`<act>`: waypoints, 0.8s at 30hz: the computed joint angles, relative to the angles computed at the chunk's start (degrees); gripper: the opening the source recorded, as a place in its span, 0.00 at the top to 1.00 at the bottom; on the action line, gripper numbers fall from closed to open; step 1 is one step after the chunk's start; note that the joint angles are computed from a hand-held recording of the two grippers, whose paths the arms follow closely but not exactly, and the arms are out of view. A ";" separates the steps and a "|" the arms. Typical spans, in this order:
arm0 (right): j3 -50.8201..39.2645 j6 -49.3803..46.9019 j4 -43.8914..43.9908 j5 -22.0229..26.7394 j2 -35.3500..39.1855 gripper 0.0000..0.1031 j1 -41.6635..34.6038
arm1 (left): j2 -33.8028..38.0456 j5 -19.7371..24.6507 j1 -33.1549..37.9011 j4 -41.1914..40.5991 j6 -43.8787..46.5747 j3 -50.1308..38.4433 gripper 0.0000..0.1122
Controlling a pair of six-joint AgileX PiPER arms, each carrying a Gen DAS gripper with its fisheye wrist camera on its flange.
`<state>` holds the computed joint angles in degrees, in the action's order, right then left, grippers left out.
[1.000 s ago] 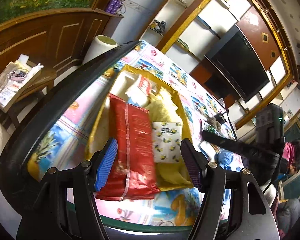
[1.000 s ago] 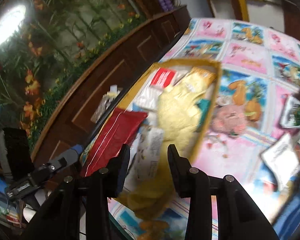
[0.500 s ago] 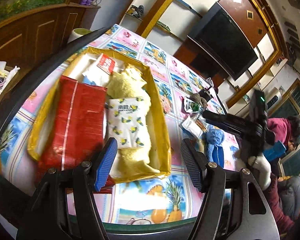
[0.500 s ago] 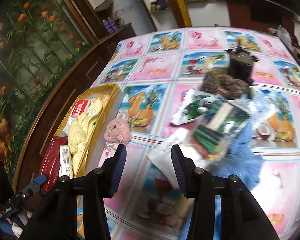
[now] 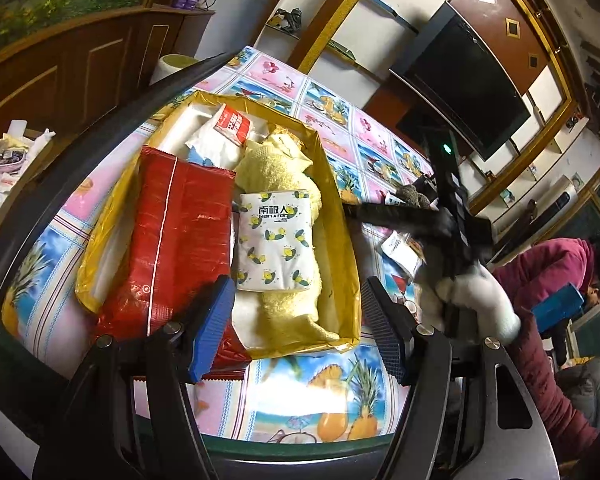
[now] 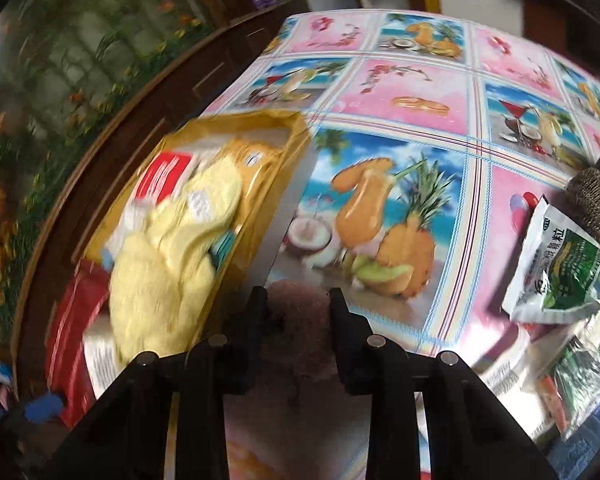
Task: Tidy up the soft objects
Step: 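Open both tools to release the items and move back to the pile, then grasp the pink plush bear head with the left tool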
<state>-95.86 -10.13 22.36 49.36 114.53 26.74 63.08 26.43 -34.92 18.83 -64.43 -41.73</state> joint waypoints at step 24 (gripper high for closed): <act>47.80 -38.99 29.68 -9.70 -38.72 0.30 -30.29 | 21.57 5.73 -14.84 2.74 5.23 -18.66 0.41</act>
<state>-48.05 -49.12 52.04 39.65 75.81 -3.55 84.65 32.17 -49.76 21.56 -59.20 -60.39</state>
